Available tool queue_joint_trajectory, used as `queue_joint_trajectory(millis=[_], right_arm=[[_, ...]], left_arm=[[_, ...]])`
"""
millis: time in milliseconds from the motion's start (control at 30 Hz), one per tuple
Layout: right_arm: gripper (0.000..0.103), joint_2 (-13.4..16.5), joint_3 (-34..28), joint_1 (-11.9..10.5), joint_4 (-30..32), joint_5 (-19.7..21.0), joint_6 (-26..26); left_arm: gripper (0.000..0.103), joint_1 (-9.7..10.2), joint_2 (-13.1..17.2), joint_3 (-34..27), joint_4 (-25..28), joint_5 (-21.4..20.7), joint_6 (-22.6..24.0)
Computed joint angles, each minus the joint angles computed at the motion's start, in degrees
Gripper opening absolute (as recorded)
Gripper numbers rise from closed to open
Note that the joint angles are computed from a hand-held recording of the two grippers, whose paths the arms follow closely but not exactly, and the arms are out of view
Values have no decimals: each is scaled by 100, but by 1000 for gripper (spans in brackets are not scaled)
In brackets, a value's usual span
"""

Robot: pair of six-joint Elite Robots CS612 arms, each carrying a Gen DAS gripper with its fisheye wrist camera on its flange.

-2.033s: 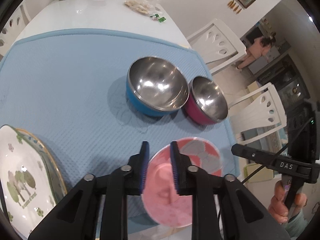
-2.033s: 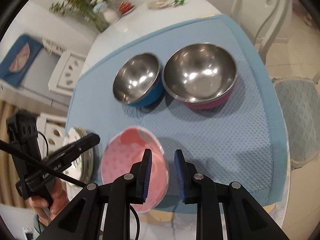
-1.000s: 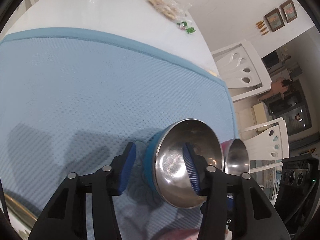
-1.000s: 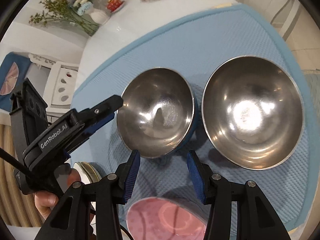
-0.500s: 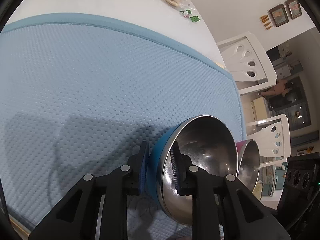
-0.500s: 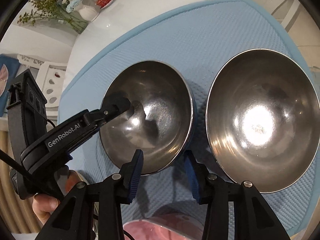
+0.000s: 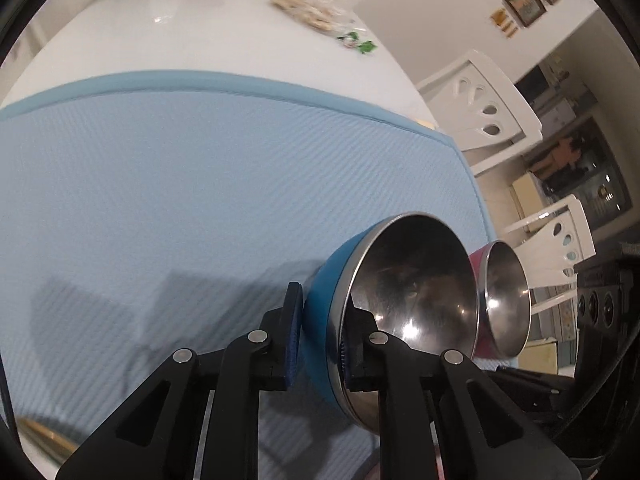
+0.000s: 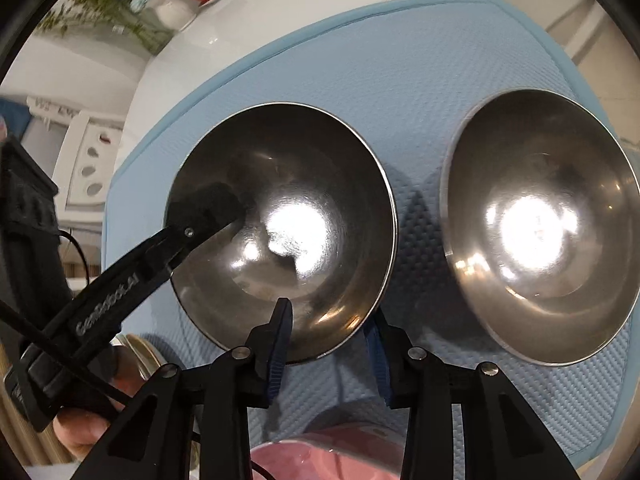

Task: Organize plates and bowls
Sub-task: 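Lift the blue steel bowl and carry it over the pink bowl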

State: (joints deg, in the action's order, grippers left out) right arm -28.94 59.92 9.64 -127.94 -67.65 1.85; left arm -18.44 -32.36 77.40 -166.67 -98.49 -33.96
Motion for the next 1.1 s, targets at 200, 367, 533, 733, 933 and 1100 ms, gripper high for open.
queue_joint_trajectory(millis=[200, 367, 533, 733, 933, 1100], right_arm=[[36, 107, -225, 57, 415, 150, -371], [36, 277, -429, 94, 462, -92, -401], [26, 265, -317, 126, 213, -92, -754], [26, -169, 284, 123, -586, -180, -778], [26, -671, 892, 60, -1143, 120, -488], [26, -1089, 1432, 53, -1552, 176, -293]], left_arm=[[14, 95, -97, 382, -76, -133, -679], [14, 168, 14, 405, -374, -378, -1283], [13, 72, -53, 431, -516, -123, -931], [13, -14, -372, 843, -1081, -16, -681], [14, -124, -811, 1349, -1641, 195, -532], [14, -215, -1099, 1675, -1930, 253, -393]])
